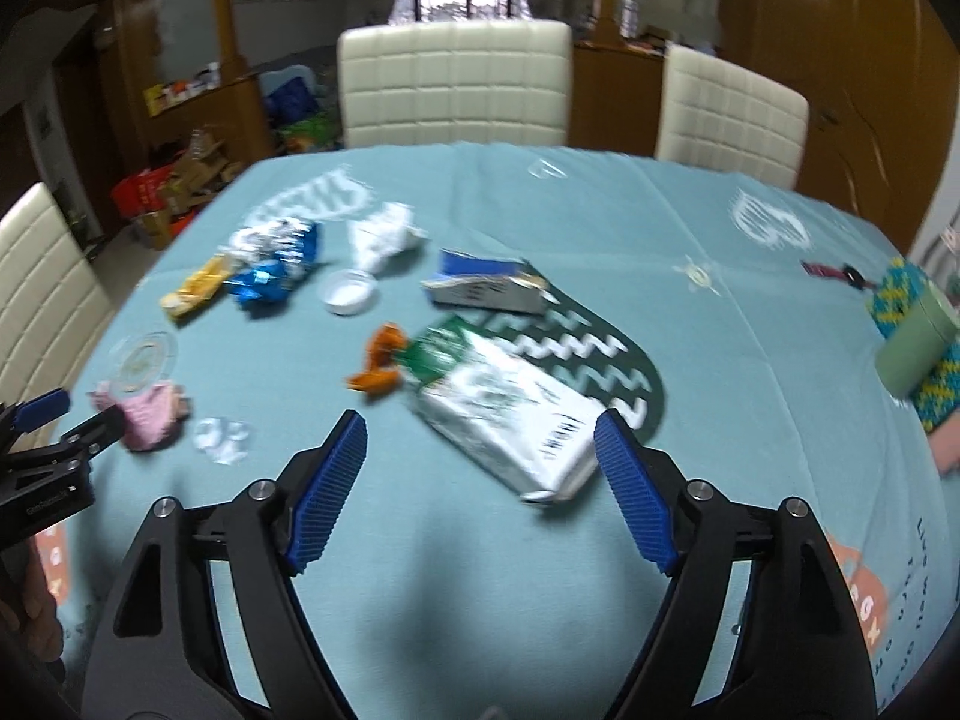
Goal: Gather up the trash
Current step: 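Move both open tools back over the table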
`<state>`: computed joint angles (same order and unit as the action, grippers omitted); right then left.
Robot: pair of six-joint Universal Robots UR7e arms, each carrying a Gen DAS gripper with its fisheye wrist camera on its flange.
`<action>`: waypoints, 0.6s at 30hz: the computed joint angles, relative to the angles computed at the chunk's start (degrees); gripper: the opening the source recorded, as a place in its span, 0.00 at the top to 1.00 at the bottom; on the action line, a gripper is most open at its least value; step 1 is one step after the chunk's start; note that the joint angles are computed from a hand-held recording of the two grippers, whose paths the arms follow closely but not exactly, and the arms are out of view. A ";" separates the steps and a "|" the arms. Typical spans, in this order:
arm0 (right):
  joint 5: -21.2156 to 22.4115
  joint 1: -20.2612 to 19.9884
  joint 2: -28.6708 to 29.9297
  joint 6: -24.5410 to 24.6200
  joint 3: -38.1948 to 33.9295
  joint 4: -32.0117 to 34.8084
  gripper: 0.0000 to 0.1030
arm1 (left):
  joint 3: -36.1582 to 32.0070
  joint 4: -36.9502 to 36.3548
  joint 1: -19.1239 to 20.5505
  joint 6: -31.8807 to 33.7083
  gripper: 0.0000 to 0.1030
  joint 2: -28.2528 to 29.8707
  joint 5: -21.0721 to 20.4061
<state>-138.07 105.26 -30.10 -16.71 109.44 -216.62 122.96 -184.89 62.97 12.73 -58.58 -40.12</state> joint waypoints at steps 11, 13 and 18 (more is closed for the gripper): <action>2.52 -5.38 -0.09 -3.40 -0.09 0.25 0.10 | -3.53 2.48 2.05 -1.43 0.22 5.26 0.39; 4.58 -6.11 -0.78 -4.06 0.27 1.57 0.09 | -4.09 2.59 2.03 -1.55 0.22 6.07 0.35; 6.83 -7.03 -0.73 -7.17 -0.48 3.97 0.10 | -5.59 2.85 1.70 -1.47 0.23 7.79 0.26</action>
<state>-131.23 98.24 -30.83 -23.89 108.96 -212.65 117.37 -182.03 64.67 11.26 -50.79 -39.86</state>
